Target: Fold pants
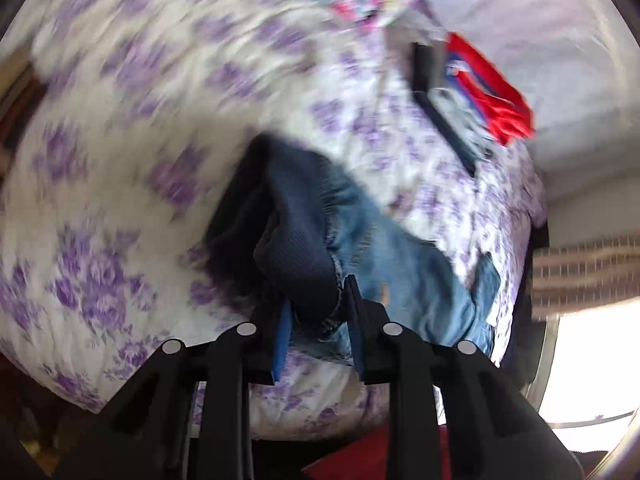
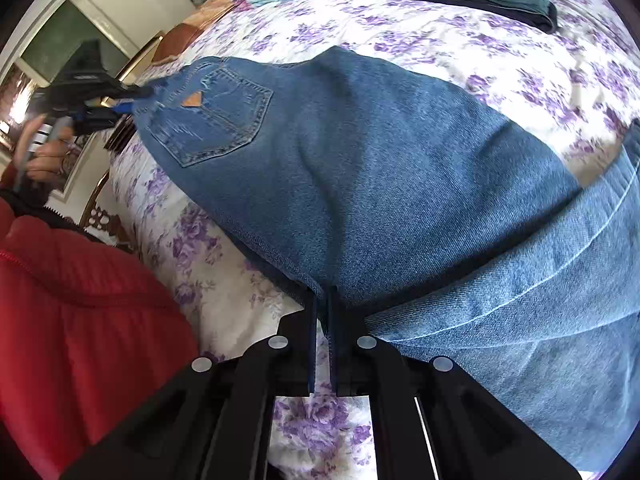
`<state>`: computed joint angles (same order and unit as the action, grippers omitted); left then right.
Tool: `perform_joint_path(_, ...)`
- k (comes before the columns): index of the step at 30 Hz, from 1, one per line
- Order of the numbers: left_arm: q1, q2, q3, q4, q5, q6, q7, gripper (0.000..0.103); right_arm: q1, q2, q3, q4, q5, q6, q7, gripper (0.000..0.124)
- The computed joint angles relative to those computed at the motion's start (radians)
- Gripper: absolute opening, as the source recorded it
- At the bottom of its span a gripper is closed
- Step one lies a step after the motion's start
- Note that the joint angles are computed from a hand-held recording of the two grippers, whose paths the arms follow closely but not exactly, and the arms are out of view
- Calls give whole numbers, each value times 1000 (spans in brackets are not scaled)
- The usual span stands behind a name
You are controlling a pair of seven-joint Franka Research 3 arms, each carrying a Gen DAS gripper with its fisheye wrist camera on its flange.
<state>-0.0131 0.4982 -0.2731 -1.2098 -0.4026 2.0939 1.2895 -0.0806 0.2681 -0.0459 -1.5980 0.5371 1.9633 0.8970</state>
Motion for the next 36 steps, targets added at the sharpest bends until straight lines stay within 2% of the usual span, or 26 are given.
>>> perform_joint_path(5,-92,61,10,172,161,-14,78,35,-5,-5,1,-25,36,24,21,4)
perform_joint_path(6,-103,56,16,176,188,5,90,35,-5,-7,1,-31,39,30,23,4)
perform_joint_path(10,-94,88,40,247,214,-41,15,38,-9,-11,-1,-39,50,38,20,5)
perform_joint_path(13,-34,89,-4,229,108,-29,5,38,-13,-10,-1,-40,62,38,24,6)
perform_joint_path(15,-45,134,-21,296,97,-83,29,42,-13,-8,-1,-37,62,37,27,6)
perform_joint_path(17,-77,184,-32,353,109,-141,65,56,-15,-6,-2,-33,61,31,26,6)
perform_joint_path(19,-130,264,-23,441,159,-231,109,65,-17,-3,-2,-28,62,22,27,6)
perform_joint_path(21,-189,296,29,439,264,-254,133,60,-23,5,-1,-8,70,-5,30,7)
perform_joint_path(22,-191,293,34,397,273,-240,127,57,-26,11,-2,6,69,-25,36,8)
perform_joint_path(24,-183,264,26,347,270,-191,115,60,-30,17,-3,46,60,-67,57,10)
perform_joint_path(27,-176,283,18,390,258,-223,85,60,-43,-2,-2,83,98,-54,52,14)
perform_joint_path(28,-167,278,13,385,243,-221,70,60,-46,-8,-4,90,116,-29,60,23)
perform_joint_path(29,-162,274,9,383,235,-217,64,61,-46,-10,-9,102,127,16,90,42)
perform_joint_path(30,-153,249,6,346,225,-184,61,63,-41,-5,-17,119,116,72,142,49)
perform_joint_path(31,-148,226,7,313,222,-152,62,68,-44,12,-21,149,117,94,190,55)
perform_joint_path(33,-142,187,9,260,227,-87,75,78,-64,66,-24,229,146,128,302,54)
perform_joint_path(34,-145,200,11,280,233,-88,78,81,-47,82,-37,248,80,178,379,55)
perform_joint_path(35,-143,214,8,300,232,-100,82,81,-8,110,-72,283,-57,224,496,59)
perform_joint_path(36,-141,229,6,319,229,-116,83,81,22,146,-101,326,-178,235,589,63)
